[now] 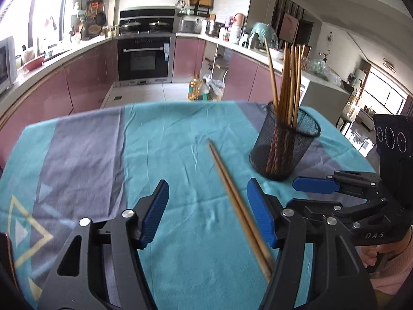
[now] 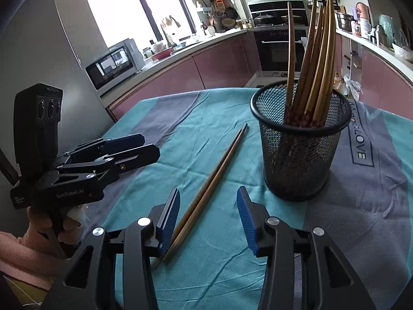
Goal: Organize utensils
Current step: 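Withdraw both grippers and move them to the last two chopsticks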
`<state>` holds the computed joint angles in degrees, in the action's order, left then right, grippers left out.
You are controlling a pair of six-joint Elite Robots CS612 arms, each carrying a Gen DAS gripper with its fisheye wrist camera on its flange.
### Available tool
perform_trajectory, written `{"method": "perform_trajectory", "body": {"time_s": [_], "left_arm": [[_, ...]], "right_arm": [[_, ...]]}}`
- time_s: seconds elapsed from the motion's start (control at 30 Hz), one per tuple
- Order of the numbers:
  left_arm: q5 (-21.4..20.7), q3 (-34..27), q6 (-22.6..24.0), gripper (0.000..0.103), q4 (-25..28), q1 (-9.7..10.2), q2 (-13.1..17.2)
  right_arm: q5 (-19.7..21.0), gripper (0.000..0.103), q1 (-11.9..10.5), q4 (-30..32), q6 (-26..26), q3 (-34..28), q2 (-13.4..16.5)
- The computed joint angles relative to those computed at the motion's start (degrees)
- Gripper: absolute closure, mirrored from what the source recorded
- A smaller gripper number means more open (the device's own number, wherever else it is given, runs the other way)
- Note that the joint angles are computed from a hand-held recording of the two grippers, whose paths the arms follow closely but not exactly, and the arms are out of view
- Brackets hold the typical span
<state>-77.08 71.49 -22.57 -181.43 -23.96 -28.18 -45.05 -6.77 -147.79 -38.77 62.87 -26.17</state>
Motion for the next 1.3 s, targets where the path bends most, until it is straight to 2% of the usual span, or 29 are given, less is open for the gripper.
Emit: {"method": "perform_trajectory", "body": {"time_s": [0.33, 0.7, 1.17, 1.3], "left_arm": [[-1.12, 1.49, -2.40, 0.042, 1.29, -0.04, 0.33], [-2.51, 1.46, -3.33, 0.043, 1.72, 0.10, 0.64], [-4.14, -0.09, -2.19, 0.043, 2.76, -0.04, 1.57], [-4.20, -0.60, -1.41, 0.043, 3.24, -0.18, 1.83]], "right_arm": [[-3.73, 0.061, 1.21, 2.15, -1.17, 0.66, 0.15], [-8.28, 0.070, 2.09, -2.06, -0.89, 2.56, -0.16], [-9.67, 0.073, 1.67, -1.29, 1.25, 2.02, -0.14], [-8.49, 0.074, 1.37, 0.35, 1.55, 0.95, 0.17]]}}
